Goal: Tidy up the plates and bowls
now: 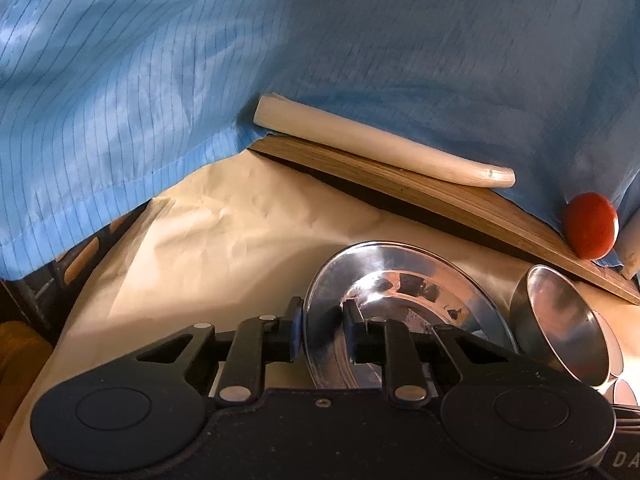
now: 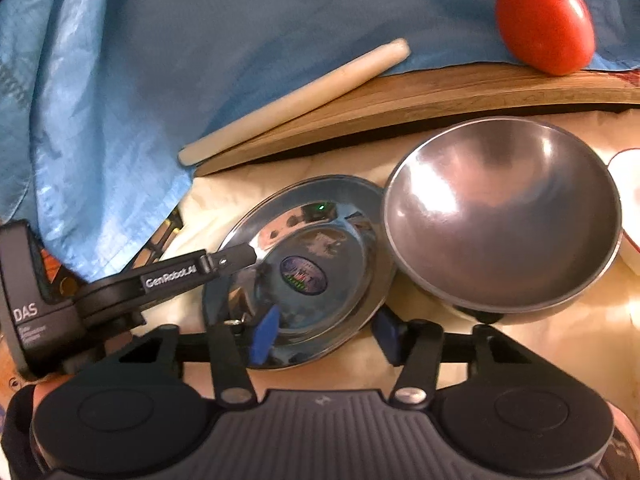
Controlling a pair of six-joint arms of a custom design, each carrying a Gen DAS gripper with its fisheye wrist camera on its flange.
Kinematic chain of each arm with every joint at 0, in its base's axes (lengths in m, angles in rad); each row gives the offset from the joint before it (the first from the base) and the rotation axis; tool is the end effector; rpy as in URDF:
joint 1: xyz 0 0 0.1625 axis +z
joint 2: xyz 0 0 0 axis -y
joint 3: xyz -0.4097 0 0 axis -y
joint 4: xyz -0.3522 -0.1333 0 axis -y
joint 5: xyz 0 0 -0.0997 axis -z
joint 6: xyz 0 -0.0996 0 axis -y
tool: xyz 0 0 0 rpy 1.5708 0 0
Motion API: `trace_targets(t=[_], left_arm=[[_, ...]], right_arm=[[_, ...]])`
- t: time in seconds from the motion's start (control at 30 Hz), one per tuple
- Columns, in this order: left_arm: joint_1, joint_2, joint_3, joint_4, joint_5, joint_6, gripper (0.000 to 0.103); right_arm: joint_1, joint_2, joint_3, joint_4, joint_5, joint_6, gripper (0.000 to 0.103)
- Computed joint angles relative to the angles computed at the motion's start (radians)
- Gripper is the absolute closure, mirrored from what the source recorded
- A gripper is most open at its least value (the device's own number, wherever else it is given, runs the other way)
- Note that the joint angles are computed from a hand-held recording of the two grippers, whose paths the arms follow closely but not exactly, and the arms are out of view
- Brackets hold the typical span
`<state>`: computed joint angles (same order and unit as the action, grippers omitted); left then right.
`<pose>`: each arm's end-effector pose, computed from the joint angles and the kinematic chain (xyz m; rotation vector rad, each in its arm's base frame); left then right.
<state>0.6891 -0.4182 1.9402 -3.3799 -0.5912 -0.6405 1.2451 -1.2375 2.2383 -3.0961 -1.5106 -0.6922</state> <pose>-0.2508 -0.4865 -0.0479 0.1042 2.3826 -1.1232 -0.0153 -0.4806 0.2170 0.5424 -2.8003 0.7104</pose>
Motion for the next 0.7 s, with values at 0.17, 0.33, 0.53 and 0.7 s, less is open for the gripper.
trace_targets(t=[0.17,0.33,0.53,0.7], left_arm=[[-0.016,0.000,0.005,0.036,0.032,-0.038,0.081],[-0.049,-0.005,0.029,0.085,0.085,-0.115,0.082],[-0.092,-0.015,0.070,0.110,0.120,-0.194,0.083],[-0.136,-0.020,0.091,0.150,0.149,-0.256,0.083]], right_arm=[[-0.005,0.018,0.030,-0.102,-0.008,-0.028,0.067],[-0.015,0.017,0.067,-0.170,0.012,-0.083,0.071],[-0.041,-0.033,0.108,-0.176,0.070,-0.129,0.072],[-0.063,-0.084,0.142,-0.163,0.102,-0.171,0.072]])
